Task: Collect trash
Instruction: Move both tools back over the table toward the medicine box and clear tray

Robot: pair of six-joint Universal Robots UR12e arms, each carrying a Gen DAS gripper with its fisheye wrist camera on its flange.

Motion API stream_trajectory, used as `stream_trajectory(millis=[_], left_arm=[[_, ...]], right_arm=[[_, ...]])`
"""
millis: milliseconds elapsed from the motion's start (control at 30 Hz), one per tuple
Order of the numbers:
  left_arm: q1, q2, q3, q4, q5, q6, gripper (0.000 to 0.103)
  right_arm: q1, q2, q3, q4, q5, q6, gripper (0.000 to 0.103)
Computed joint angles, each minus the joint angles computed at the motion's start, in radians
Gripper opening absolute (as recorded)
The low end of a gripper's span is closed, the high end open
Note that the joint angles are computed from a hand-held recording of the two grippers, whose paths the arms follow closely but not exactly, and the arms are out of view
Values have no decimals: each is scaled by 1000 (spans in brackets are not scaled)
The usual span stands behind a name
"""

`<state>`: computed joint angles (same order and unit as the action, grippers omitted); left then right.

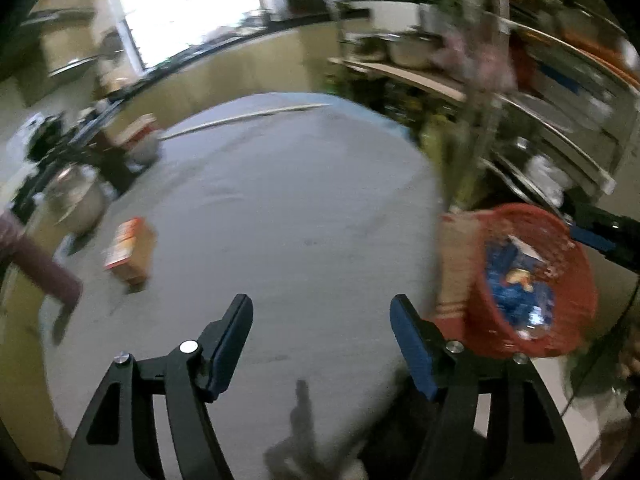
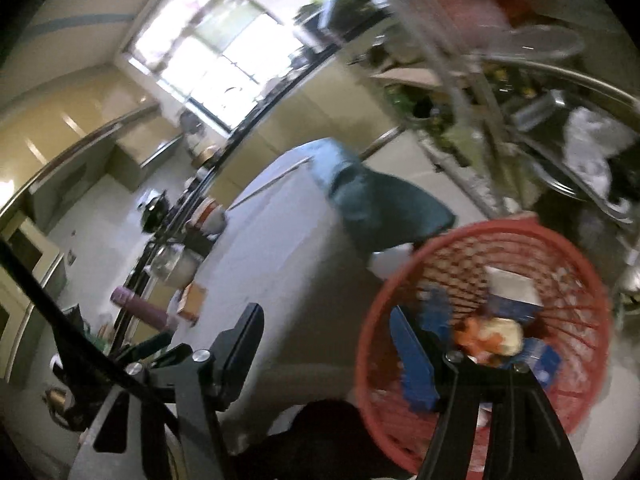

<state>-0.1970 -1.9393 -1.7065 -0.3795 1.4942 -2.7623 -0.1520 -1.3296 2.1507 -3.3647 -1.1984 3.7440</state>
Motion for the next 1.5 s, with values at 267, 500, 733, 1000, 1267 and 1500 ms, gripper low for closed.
stream_trajectory(millis=[267, 500, 733, 1000, 1267, 1500], left_arm=[[90, 7, -22, 18, 70, -118, 72], [157, -6, -23, 30, 221, -247, 72], [195, -20, -23, 51, 292, -295, 72], [209, -33, -21, 61, 315, -308, 72], [225, -41, -19, 69, 321, -323, 72], [245, -46, -16, 60, 303, -347, 72]], right_arm=[[82, 69, -115, 91, 31, -61, 68], [137, 112, -199, 171, 48, -122, 68], [182, 140, -265, 245, 45, -183, 68], [220, 176, -346, 324, 47, -246, 68], [262, 233, -455, 379, 59, -282, 68], [302, 283, -552, 445, 51, -323, 68]])
